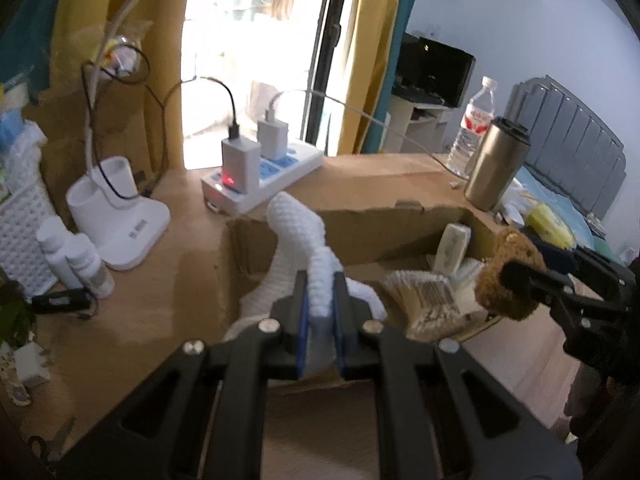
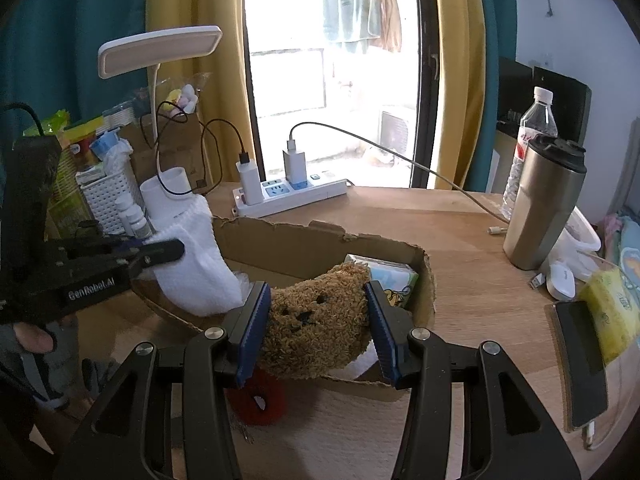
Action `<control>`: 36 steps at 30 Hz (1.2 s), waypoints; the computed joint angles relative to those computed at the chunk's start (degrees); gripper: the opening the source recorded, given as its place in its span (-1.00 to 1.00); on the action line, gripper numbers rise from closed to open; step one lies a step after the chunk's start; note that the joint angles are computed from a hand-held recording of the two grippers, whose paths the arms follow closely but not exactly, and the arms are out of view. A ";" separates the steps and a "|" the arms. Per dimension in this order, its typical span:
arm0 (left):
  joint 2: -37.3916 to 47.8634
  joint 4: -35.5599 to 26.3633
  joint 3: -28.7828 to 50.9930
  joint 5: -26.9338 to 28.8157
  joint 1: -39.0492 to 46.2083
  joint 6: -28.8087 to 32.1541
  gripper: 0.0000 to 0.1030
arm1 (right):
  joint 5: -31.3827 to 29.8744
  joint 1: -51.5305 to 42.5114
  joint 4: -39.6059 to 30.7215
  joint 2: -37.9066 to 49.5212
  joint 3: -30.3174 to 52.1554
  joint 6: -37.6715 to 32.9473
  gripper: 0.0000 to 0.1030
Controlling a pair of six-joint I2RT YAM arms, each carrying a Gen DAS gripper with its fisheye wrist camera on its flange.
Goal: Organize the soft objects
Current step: 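Carry the white cloth and teddy bear over the cardboard box with both grippers, then lower both items into the box and open both grippers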
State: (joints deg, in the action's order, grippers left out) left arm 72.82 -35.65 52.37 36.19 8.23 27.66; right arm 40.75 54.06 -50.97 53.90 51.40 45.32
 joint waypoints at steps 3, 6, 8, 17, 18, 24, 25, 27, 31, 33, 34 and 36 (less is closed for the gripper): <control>1.64 -0.25 -0.20 -0.39 -1.00 0.87 -0.78 | -0.54 -0.59 0.99 0.63 0.07 -0.72 -0.01; 3.47 0.44 -0.23 -3.56 -2.64 0.08 -0.77 | -1.38 -1.50 2.18 1.23 0.07 -1.90 -0.01; 5.47 0.34 0.16 -4.91 -3.14 -0.37 -0.76 | -2.19 -2.39 3.12 1.63 -0.01 -2.88 -0.01; 5.45 -1.97 2.06 -3.35 -2.41 1.36 -0.50 | -3.41 -4.08 6.99 4.63 0.65 -4.59 -0.01; 5.31 -2.29 2.26 -2.69 -1.86 1.89 -0.48 | -3.22 -3.94 7.24 5.26 0.99 -4.50 -0.01; 5.75 -3.85 3.83 1.20 2.09 3.43 -0.41 | -2.94 -3.57 7.55 8.04 2.37 -3.78 -0.01; 5.68 -4.21 4.03 1.88 2.82 3.79 -0.39 | -2.97 -3.57 7.59 8.44 2.50 -3.68 -0.01; 5.67 -4.55 4.24 2.64 3.87 4.33 -0.36 | -3.04 -3.71 7.75 8.97 2.69 -3.66 -0.01; 5.99 -4.43 4.30 3.43 5.61 4.18 0.04 | -3.77 -4.52 8.80 9.87 2.93 -4.67 -0.01; 6.50 -4.86 4.76 4.02 6.10 4.26 0.04 | -3.91 -4.92 9.31 10.26 3.04 -5.28 -0.01; 6.30 -4.45 4.63 3.71 6.12 3.98 0.04 | -3.96 -5.28 9.65 10.56 3.17 -5.57 -0.01; 6.09 -4.01 4.55 3.81 6.41 3.64 0.04 | -4.13 -6.22 10.30 10.82 3.19 -6.19 -0.01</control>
